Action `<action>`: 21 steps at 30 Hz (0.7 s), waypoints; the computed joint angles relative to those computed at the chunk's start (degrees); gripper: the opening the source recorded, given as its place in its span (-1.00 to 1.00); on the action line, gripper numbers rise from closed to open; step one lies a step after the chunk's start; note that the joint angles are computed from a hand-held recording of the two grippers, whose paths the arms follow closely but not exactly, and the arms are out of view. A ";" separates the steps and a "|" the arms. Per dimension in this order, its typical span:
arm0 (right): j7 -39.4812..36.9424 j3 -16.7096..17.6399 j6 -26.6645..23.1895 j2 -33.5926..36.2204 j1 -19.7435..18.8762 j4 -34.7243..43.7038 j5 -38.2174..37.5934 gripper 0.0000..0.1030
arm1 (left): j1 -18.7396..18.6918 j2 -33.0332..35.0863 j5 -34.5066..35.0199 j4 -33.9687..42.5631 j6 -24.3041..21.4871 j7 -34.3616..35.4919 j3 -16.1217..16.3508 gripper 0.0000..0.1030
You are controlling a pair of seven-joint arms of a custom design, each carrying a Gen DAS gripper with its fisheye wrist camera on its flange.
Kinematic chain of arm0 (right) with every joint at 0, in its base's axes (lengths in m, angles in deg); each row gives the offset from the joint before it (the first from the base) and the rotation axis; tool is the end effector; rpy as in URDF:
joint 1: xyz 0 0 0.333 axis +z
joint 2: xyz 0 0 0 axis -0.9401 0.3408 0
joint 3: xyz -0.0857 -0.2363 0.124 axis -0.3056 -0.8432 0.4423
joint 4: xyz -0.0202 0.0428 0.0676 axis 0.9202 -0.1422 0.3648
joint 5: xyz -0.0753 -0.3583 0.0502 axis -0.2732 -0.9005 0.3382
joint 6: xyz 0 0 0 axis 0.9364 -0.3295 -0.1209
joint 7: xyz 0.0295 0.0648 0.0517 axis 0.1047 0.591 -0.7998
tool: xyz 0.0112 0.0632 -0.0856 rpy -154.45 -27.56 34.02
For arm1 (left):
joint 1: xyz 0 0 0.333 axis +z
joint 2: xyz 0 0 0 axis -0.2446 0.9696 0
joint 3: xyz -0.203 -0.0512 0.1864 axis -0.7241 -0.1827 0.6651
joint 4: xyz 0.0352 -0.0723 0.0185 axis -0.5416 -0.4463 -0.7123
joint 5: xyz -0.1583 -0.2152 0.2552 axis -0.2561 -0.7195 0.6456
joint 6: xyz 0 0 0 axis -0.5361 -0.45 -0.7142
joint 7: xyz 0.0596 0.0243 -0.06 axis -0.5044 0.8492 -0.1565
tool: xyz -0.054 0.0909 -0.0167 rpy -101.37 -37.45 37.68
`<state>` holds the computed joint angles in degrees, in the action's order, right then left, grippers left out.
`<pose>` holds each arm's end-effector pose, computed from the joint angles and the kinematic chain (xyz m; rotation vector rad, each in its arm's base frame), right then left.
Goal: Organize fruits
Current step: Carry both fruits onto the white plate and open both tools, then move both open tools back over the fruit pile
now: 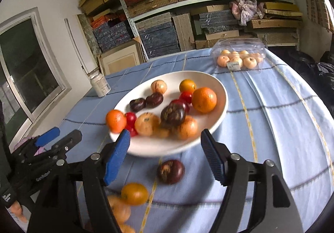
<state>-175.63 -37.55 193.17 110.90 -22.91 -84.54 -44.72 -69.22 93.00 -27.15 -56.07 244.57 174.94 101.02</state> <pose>0.5491 0.4674 0.2650 -1.3298 1.7455 -0.6169 0.5974 -0.3222 0.2881 -1.3824 1.9032 -0.9303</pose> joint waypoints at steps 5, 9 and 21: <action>9.65 -0.38 -1.35 -3.51 3.24 -5.88 -6.97 0.47 | -0.55 -3.81 -2.21 -7.49 4.13 2.78 -1.78 0.58; 9.19 3.00 -1.76 -3.99 2.29 -7.25 -8.61 0.48 | 0.70 -5.97 -4.90 -10.71 6.18 5.30 -4.18 0.62; -1.34 5.92 3.03 -1.64 1.94 -4.85 -5.52 0.48 | 5.09 -8.32 -10.75 -12.21 5.09 14.05 -10.32 0.63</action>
